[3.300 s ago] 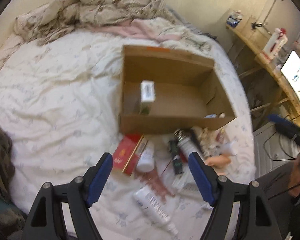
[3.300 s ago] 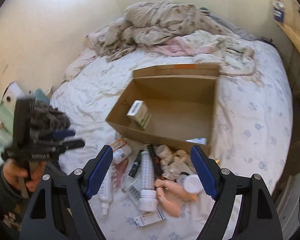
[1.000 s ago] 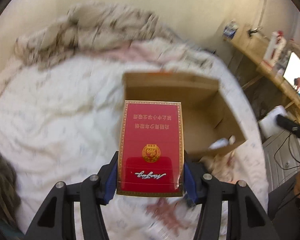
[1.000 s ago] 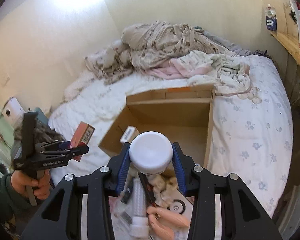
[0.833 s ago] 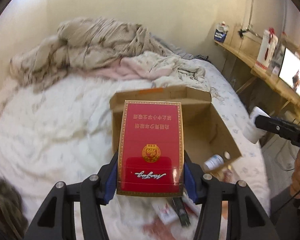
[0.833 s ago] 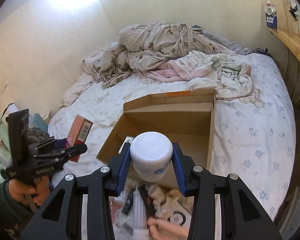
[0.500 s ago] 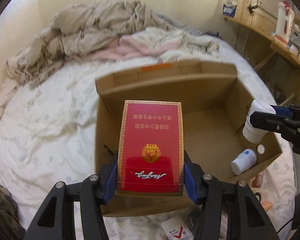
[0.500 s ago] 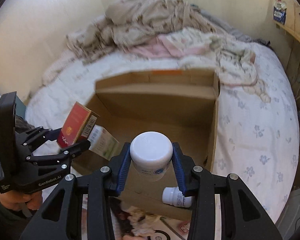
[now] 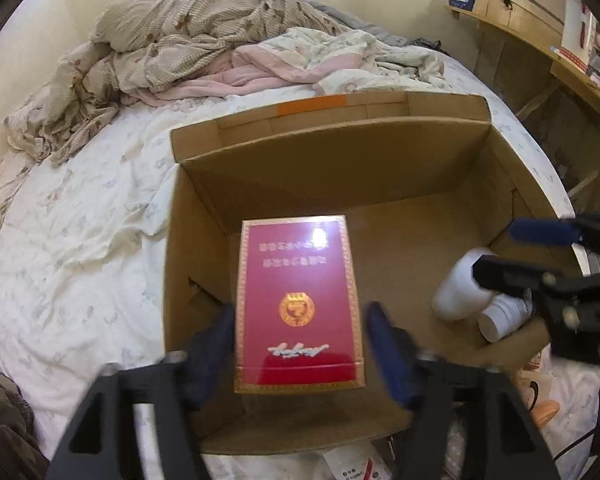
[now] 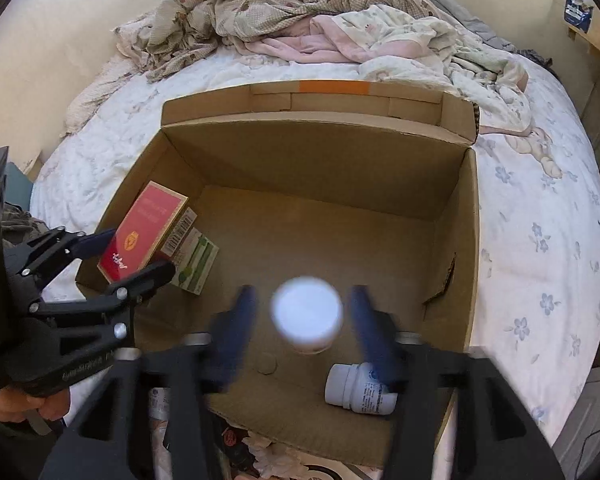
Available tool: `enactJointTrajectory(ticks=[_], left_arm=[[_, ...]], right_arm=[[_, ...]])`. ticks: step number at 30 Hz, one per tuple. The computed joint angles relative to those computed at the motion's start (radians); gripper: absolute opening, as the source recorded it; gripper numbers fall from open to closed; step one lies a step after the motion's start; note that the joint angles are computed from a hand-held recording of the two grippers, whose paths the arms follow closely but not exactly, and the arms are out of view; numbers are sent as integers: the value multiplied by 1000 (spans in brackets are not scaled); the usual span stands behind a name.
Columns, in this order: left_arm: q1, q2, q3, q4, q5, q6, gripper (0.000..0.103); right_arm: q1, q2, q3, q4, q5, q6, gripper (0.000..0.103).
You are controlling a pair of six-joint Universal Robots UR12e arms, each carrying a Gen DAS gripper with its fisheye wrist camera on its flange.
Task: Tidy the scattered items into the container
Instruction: 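Place the red box in the cardboard box with left tool while right drops pill bottle, then grasp the white tube with the left tool while the right tool grasps the LED corn bulb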
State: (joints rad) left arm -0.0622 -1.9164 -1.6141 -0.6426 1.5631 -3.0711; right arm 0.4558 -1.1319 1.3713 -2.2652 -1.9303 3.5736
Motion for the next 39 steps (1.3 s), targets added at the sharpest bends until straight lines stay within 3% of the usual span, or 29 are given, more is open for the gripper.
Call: enactJointTrajectory(ticks=[1, 5, 10, 19, 25, 28, 30, 37, 39], left_arm=[[1, 1, -2, -2, -8, 0, 82], [-3, 8, -9, -2, -20, 15, 82], [-9, 17, -23, 42, -4, 28, 82], [-5, 41, -36, 77, -11, -40, 82], [11, 82, -41, 12, -72, -96, 82], [22, 118, -57, -43, -77, -120, 82], [40, 149, -83, -72, -123, -155, 82], [63, 216, -160, -186, -138, -144, 82], [80, 227, -177, -224, -171, -165, 82]], right_arm=[[4, 0, 2, -18, -12, -3, 91], [21, -2, 11, -91, -72, -51, 91], [23, -10, 22, -109, -71, -49, 91], [31, -25, 37, -156, -120, -44, 91], [49, -64, 78, -243, -172, -2, 91], [69, -86, 94, -228, -216, -2, 91], [79, -100, 108, -218, -234, -7, 91], [92, -161, 185, -203, -185, 86, 91], [98, -170, 197, -193, -190, 91, 91]])
